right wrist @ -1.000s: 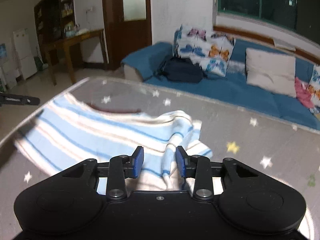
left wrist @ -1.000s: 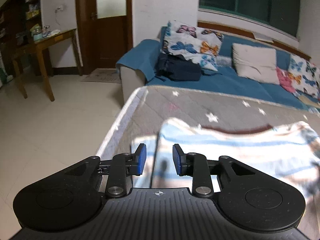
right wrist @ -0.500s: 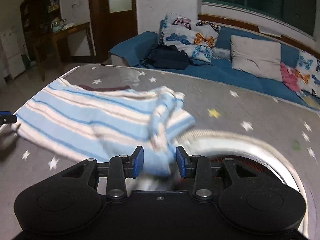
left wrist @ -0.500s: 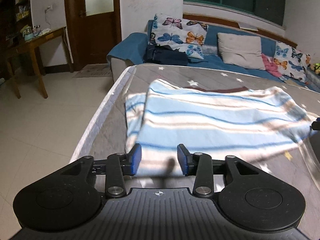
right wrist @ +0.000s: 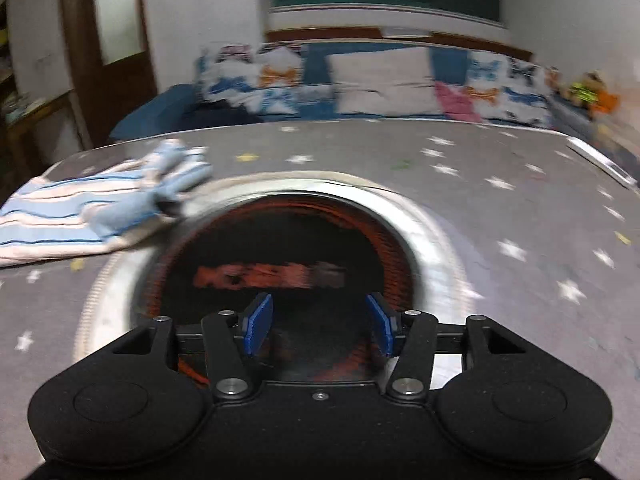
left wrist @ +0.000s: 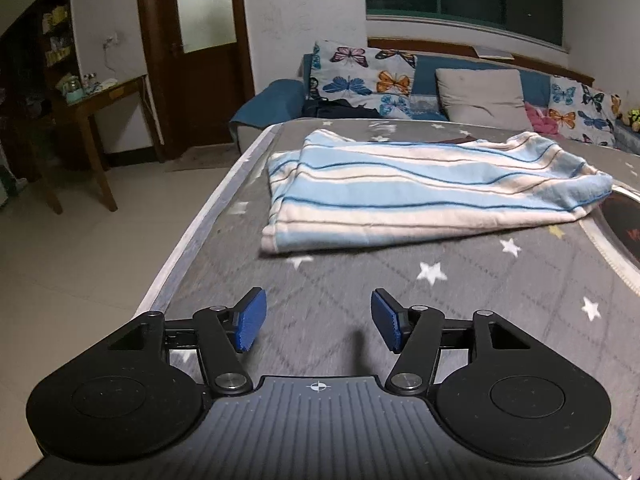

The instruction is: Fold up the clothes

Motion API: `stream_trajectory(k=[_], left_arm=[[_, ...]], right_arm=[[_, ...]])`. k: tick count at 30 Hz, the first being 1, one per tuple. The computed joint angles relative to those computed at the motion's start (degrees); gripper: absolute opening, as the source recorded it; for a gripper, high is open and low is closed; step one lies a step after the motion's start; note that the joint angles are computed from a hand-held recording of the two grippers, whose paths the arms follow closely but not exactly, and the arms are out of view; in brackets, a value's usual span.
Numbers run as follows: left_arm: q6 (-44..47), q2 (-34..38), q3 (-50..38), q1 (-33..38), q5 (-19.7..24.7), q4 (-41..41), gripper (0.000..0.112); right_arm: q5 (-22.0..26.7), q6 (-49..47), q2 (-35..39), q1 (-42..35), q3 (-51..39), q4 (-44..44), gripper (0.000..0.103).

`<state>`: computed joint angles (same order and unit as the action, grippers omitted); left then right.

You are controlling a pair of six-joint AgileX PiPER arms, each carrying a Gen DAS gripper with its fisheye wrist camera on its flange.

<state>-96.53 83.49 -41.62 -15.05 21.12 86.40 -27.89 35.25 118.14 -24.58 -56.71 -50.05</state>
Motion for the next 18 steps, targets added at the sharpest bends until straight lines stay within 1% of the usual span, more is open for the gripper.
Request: stream_trajectory(k=[3,5,6,7,9,11,12,14,17,18], left_arm=[[-1.95,-0.20,0.98,-0.19,1.34,1.05,0.060],[-1.94,-0.36,1.35,0.35,0.83,0.24,0.060],[-1.91,-0.45,1.54,0.66,0.50,-0.18,0.060],[-3.42,-0.41,1.90,0.53,0.95,0.98,0.060],[-6.01,-0.04,2.55,0.36,1.64,3.22,0.060],[-6.47,0.06,3.19,0.66,1.21,3.12,0.060],[-8.04,0.07,3.59,0.84,1.04,4.39,0.061],[-11.70,0.13,4.32,1.11,0.95,7.47,0.064],[-17.51,0.37,5.47,0.98,1.86,12.26,0.071],[-18.49,0.51,5.63,1.00,2.11,12.85,0.075]], right_arm=[[-0.84,-0.49,0.38,-1.88,0.56,0.04,0.057],[-1.86,-1.57,0.44,-2.85,1.20,0.51,0.059],[-2.10,-1.87,0.58,-3.05,1.25,0.70,0.063],[-2.37,-2.76,0.93,-3.32,1.27,1.53,0.066],[-3.04,-4.81,1.75,-3.94,1.33,3.44,0.069],[-3.13,-4.46,2.41,-4.50,0.94,3.41,0.069],[-3.12,-4.11,2.73,-4.78,0.70,3.24,0.070],[-3.59,-3.27,3.46,-5.42,0.21,2.24,0.072],[-5.40,-2.63,4.43,-6.04,-0.12,0.52,0.080],[-5.97,-2.24,4.66,-6.16,-0.13,0.09,0.086]])
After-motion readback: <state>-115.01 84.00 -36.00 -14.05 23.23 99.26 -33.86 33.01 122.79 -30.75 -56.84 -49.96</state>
